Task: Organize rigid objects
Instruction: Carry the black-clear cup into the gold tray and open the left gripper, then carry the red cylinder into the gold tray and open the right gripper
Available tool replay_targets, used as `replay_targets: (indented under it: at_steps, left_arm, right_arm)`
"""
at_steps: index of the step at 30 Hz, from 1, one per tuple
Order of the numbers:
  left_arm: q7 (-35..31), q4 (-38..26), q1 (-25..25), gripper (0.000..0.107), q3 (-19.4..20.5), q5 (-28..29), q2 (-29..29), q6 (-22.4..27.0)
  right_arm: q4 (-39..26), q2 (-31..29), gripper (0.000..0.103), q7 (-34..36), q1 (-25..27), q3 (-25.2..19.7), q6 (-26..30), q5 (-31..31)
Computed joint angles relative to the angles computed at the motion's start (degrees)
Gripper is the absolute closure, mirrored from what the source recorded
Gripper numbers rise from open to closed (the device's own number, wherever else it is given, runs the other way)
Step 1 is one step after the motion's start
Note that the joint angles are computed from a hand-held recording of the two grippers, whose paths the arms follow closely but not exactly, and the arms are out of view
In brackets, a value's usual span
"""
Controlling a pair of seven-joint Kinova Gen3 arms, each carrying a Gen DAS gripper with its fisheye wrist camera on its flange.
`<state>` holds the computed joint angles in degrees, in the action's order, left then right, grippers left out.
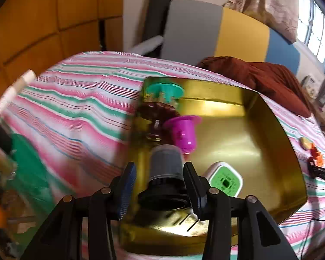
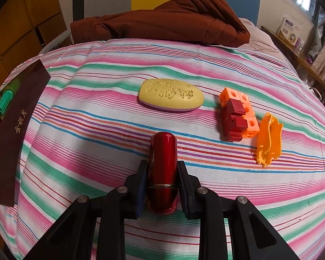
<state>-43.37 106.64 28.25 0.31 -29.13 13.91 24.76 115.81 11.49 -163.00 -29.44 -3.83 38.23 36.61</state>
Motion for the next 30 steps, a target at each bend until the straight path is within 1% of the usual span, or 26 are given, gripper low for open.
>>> replay_targets:
  at_steps: [1, 2, 3, 5, 7, 9, 13, 16, 19, 21, 24, 26, 28, 30]
  left_arm:
    - [1.7, -0.3, 1.6, 0.062, -1.2, -1.4, -0.1, 1.2]
    - [2.5, -0.1, 2.1, 0.062, -1.5, -1.9, -0.7, 1.4]
    - [2.4, 0.6, 1.6, 0.062, -1.2, -1.7, -1.6, 0.7]
    - [4.8, 1.1, 2.0, 0.062, -1.1, -4.1, -2.7, 1.2]
    - [5.4, 2.0, 1.0, 0.062, 0.1, -4.6, -3.9, 0.6]
    - [7.0, 2.5, 1.0, 0.062, 0.8, -5.7, -4.8, 1.1]
    - [6.7, 2.9, -0.1, 0.062, 3.1, -6.5, -6.1, 1.9]
    - [9.0, 3.9, 0.1, 0.062, 4.0, -9.2, -7.3, 1.9]
    - [10.5, 4.8, -0.2, 0.062, 5.0, -11.4, -8.0, 1.9]
    - [10.4, 5.4, -0.9, 0.062, 5.6, -11.5, -8.4, 1.3]
    - [8.5, 6.2, -2.3, 0.062, 6.4, -9.6, -9.0, 0.3]
    - [9.5, 6.7, -2.3, 0.062, 6.5, -10.8, -9.4, 0.2]
    - [11.3, 7.2, -2.2, 0.062, 6.6, -12.8, -9.7, 0.3]
    - [10.1, 7.8, -3.4, 0.062, 6.9, -11.7, -10.2, -0.9]
  right_arm:
    - [0.0, 0.0, 0.076, 0.0, -0.1, 0.0, 0.1, 0.0]
    - [-0.1, 0.0, 0.076, 0.0, -0.2, -0.1, 0.2, 0.1]
    - [-0.2, 0.1, 0.076, -0.2, -0.5, -0.2, 0.5, 0.3]
    - [-0.2, 0.0, 0.076, -0.1, -0.5, -0.3, 0.5, 0.1]
    - [-0.1, -0.1, 0.076, 0.1, -0.5, -0.4, 0.3, -0.1]
    - [-0.2, -0.1, 0.076, 0.0, -0.5, -0.5, 0.4, -0.5]
    - [0.5, -1.4, 0.077, 2.3, 0.9, -1.2, -2.1, -4.5]
    - [0.0, -1.5, 0.076, 4.5, 0.9, -1.8, -1.9, -6.8]
    - [-0.3, -1.7, 0.077, 4.1, 0.3, -2.0, -1.4, -8.5]
    - [-0.3, -1.8, 0.077, 2.2, -0.7, -1.9, -0.9, -8.1]
    - [-0.3, -1.8, 0.077, -2.9, -2.6, -1.9, 0.5, -6.1]
    - [0.1, -2.2, 0.077, -5.5, -2.9, -1.9, 0.0, -5.3]
    - [0.3, -2.8, 0.077, -9.2, -3.9, -2.0, 0.6, -3.1]
    - [0.4, -3.4, 0.077, -11.2, -4.3, -2.6, 0.8, -1.5]
